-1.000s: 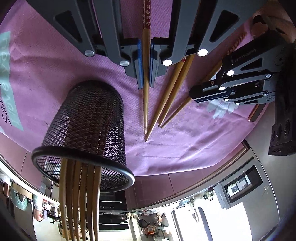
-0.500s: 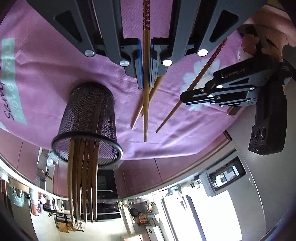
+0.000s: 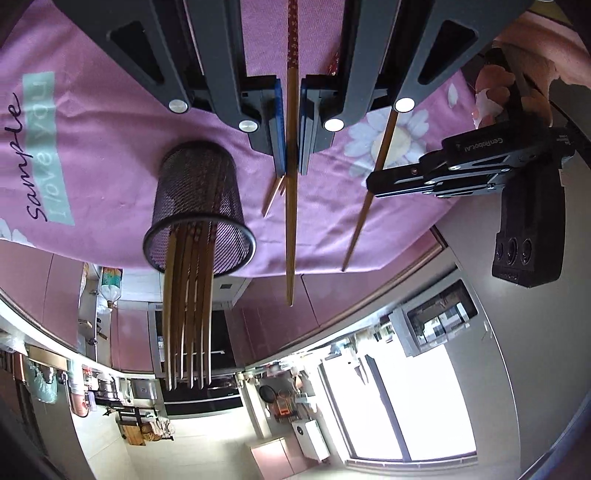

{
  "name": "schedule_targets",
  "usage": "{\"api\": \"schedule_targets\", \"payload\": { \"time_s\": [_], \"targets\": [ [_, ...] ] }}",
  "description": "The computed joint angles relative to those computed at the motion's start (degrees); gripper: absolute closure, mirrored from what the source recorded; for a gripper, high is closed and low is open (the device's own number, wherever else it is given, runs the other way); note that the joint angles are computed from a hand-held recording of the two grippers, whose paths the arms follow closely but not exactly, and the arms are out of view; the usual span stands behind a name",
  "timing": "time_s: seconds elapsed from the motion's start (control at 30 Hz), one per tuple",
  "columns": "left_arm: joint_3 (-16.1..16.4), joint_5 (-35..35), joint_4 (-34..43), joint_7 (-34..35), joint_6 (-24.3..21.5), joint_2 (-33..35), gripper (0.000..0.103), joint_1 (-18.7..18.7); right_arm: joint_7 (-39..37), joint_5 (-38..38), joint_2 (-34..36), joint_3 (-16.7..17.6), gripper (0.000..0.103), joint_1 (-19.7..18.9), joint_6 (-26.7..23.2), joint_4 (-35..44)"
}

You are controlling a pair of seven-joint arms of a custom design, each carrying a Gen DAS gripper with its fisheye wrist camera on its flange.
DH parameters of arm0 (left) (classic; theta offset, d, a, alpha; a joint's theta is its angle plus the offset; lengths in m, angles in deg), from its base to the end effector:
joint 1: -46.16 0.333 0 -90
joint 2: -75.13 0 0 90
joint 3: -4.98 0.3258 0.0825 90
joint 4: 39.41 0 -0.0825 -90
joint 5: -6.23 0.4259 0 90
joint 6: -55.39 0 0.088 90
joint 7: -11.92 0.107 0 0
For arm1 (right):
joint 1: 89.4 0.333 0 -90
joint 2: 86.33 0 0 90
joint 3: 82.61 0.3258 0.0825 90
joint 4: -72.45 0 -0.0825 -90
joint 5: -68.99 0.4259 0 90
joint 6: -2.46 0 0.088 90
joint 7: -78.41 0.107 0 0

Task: Organize utensils
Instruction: 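Lift the chopstick upright and carry it over the mesh cup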

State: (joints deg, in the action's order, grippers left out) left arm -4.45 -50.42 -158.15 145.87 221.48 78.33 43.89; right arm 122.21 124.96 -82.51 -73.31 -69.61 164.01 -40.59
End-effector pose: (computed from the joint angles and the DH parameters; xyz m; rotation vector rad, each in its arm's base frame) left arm 0.6263 -0.0774 0.4601 -1.7468 1.9060 -1.1667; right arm 0.5881 0.2778 0.5002 -1.8863 1.1341 -0.2080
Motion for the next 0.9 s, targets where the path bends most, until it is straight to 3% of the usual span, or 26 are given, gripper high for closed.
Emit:
{"api": "schedule_targets", "payload": {
  "time_s": [0.2,0.9],
  "targets": [
    [0.4,-6.3,0.3,4.9,-2.4,-1.6,0.096,0.1,-3.8,4.5,-0.6,-0.2,0.098,-0.4,0.3,0.3],
    [0.5,-11.4,3.7,10.4,-0.3,-1.6,0.096,-1.3,-11.9,12.1,-0.9,-1.0,0.098,-0.5,1.7,3.0]
  ]
}}
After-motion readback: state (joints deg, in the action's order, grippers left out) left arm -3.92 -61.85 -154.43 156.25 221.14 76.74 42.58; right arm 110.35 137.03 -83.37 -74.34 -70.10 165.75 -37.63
